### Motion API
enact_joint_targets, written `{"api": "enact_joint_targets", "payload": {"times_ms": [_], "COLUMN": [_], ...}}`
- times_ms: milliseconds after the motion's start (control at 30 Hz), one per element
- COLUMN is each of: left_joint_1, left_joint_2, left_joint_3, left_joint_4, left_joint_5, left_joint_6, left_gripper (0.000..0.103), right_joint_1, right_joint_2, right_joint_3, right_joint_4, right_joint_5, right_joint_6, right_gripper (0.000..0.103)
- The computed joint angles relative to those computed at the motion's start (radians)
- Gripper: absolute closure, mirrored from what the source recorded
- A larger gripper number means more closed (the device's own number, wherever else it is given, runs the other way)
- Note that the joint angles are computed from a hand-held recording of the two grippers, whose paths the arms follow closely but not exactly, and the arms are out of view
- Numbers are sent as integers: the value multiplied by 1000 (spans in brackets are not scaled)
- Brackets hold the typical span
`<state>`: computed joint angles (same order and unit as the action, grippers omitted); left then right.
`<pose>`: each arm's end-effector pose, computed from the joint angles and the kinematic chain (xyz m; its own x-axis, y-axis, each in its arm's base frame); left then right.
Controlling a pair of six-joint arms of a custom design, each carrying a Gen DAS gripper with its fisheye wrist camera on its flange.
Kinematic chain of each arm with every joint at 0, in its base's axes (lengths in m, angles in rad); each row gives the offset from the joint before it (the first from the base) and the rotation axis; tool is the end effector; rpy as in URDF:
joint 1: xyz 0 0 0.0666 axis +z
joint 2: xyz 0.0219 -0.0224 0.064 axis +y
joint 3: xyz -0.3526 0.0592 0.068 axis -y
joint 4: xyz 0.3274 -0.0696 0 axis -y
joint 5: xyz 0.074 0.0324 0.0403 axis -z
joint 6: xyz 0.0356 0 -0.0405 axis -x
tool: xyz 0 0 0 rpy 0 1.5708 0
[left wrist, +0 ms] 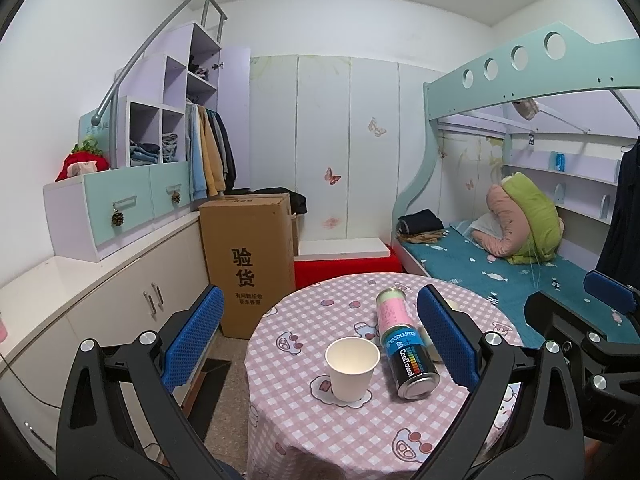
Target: Flip cup upright
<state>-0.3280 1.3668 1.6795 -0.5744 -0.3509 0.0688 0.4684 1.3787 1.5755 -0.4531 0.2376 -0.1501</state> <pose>0.4131 -0.1281 0.5624 -0.2435 0.0147 -0.9698 -0.0286 0.9993 0.0223 0.4032 0.1942 0.5260 -0.2589 0.0319 -0.9654 -0.1991 0.9762 0.0857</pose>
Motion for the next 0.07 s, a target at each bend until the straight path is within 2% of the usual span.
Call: {"api": "enact_joint_targets", "payload": {"times_ms": [67], "left_joint_1": [0], "left_joint_2": [0], "left_joint_3": [1], "left_joint_4": [1], "left_joint_5": [-1], "left_joint_6": [-1], "left_gripper": [6], "right_joint_1": [-4], "right_joint_2": [-2], "right_joint_3": [-5], "right_joint_4": [3], "right_joint_5": [-4], "right_joint_6": [1], "right_gripper": [8]}}
